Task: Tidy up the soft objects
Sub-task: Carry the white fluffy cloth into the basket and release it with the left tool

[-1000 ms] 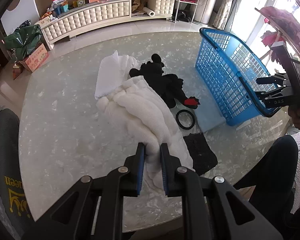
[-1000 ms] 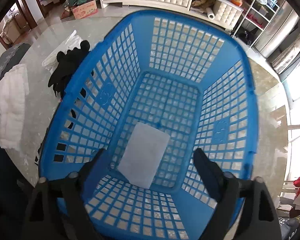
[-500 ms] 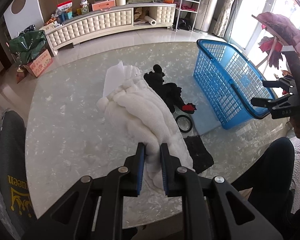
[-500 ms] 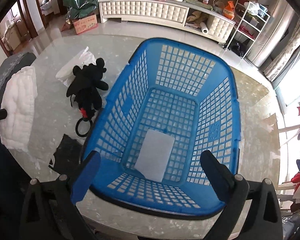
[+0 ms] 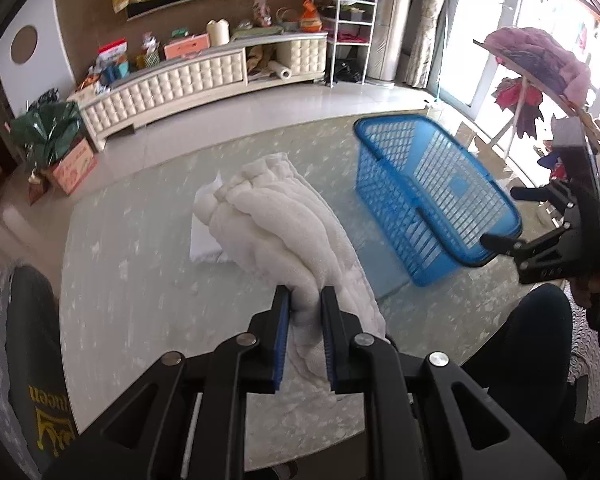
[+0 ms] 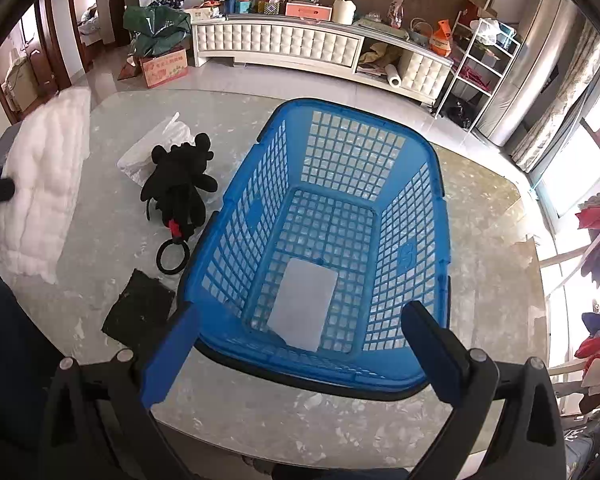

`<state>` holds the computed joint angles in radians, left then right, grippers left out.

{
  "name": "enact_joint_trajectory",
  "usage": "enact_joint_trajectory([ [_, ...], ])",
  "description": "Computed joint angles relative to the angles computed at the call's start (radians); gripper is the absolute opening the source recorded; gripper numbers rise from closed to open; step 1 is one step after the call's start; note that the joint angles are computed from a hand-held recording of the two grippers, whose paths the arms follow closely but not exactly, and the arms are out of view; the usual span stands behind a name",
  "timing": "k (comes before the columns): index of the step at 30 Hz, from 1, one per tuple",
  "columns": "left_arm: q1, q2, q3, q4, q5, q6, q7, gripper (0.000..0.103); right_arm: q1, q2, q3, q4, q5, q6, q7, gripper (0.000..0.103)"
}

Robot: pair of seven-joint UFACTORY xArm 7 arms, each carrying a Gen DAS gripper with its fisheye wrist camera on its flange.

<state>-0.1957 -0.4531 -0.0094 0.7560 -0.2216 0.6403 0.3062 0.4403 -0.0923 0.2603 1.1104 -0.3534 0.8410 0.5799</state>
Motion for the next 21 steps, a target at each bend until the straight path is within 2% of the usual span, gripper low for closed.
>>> enact_joint_trajectory([
  [7,-0.035,0.044,-0.023,0.070,-0.006,-0.011,0.006,0.014,-0.020,-0.034,-0.014,-0.050,0.045,-0.045,-0.005,0.100],
  [11,-0.061,0.084,-0.017,0.125,-0.042,-0.017,0.035,0.014,-0.035,-0.057,-0.022,-0.080,0.074,-0.067,-0.016,0.100],
  [21,-0.100,0.196,-0.059,0.233,-0.077,-0.029,0.088,0.014,-0.075,-0.085,-0.033,-0.127,0.109,-0.102,-0.043,0.100],
])
